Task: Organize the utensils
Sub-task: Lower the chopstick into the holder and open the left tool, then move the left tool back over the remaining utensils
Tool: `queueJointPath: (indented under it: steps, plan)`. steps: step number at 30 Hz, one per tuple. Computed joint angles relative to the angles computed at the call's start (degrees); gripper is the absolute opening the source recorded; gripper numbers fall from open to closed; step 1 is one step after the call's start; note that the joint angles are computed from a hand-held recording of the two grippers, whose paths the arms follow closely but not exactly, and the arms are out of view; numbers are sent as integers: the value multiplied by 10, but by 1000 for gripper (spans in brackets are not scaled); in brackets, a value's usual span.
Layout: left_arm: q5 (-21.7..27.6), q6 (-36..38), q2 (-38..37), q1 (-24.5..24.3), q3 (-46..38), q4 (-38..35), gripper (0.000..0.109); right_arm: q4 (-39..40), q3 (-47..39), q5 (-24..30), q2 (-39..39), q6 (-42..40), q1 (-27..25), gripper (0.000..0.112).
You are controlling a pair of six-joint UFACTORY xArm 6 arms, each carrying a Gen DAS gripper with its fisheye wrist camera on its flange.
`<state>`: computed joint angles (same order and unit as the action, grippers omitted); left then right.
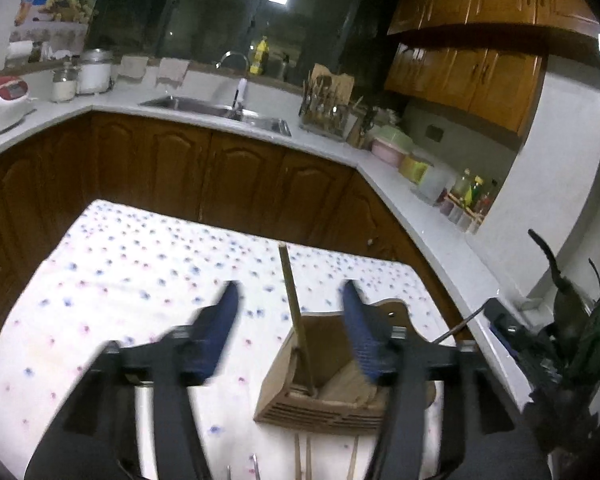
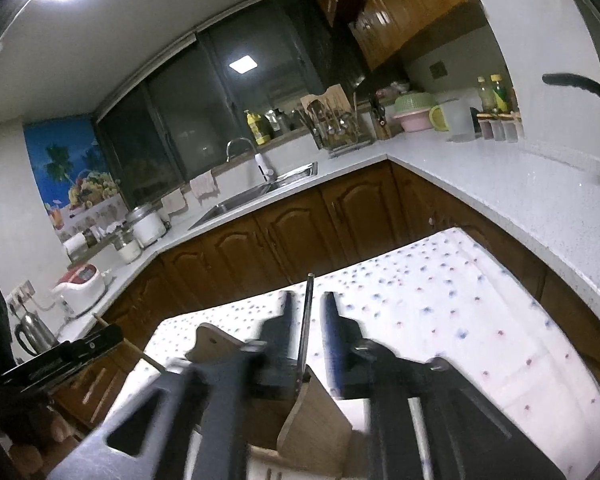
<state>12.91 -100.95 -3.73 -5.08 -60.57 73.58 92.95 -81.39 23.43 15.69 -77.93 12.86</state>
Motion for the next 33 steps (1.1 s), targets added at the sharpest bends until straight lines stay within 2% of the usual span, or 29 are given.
queueJointPath:
  steps: [1, 2, 3, 6, 9, 14, 17, 24, 30, 33]
  plan:
    - [5, -23, -16, -3, 11, 24, 68, 9, 4, 6, -5, -4, -4, 71]
    - [11, -28, -28, -5, 20, 30, 70, 33, 16, 17, -17, -21, -10, 93]
    - [19, -30, -47, -10, 36, 34, 75, 69, 30, 24, -32, -50, -16, 97]
    - [33, -51, -96, -18, 79, 50, 78, 111, 69, 32, -73, -87, -27, 100]
    - [62, -51, -141, -32, 121, 46, 83, 113, 107, 61, -109, -85, -46, 101]
    - [125, -33, -216, -70, 201, 23, 83, 115, 180, 80, -170, -105, -65, 102]
    - [147, -31, -249, -90, 244, 4, 83, 102, 225, 86, -201, -107, -75, 102]
    - [159, -39, -295, -113, 316, -35, 83, 66, 319, 88, -261, -102, -89, 102]
    - [183, -57, -310, -139, 351, -53, 83, 43, 366, 89, -286, -97, -97, 102]
    - [180, -54, -311, -141, 363, -66, 83, 33, 383, 83, -293, -101, -94, 102]
